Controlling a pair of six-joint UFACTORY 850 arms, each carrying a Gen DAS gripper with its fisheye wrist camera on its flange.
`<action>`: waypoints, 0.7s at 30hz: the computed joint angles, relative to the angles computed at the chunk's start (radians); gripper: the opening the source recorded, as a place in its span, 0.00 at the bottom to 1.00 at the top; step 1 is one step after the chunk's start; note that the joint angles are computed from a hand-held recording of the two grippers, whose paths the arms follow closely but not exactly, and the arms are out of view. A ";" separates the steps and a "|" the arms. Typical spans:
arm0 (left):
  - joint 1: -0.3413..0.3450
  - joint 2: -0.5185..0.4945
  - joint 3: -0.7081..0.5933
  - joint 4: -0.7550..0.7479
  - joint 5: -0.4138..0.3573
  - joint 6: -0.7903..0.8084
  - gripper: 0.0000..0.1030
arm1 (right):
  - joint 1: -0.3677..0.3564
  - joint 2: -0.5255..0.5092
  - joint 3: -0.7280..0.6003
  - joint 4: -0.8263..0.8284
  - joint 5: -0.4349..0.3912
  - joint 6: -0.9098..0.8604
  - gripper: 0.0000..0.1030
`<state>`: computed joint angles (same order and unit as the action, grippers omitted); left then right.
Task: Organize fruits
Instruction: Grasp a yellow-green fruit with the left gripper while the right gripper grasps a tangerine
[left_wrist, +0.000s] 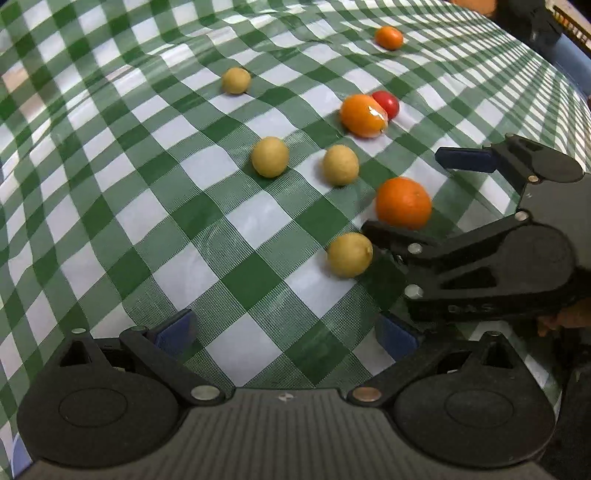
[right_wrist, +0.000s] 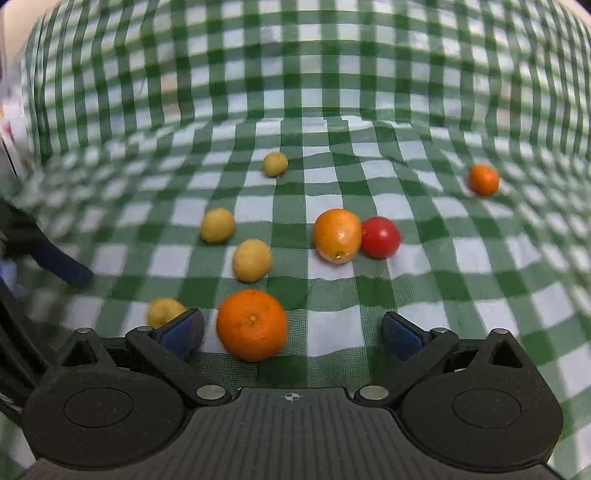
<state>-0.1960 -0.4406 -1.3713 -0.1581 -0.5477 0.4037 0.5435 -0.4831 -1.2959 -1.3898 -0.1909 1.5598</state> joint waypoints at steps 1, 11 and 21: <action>-0.003 -0.002 -0.003 0.009 0.001 -0.016 0.99 | 0.008 -0.002 -0.002 -0.020 -0.033 -0.004 0.95; -0.041 -0.025 -0.028 -0.068 0.070 -0.022 0.89 | -0.036 0.017 0.023 -0.006 -0.157 0.154 0.94; -0.046 0.051 0.034 -0.208 0.156 0.068 0.28 | -0.028 0.061 0.066 -0.176 -0.155 0.363 0.37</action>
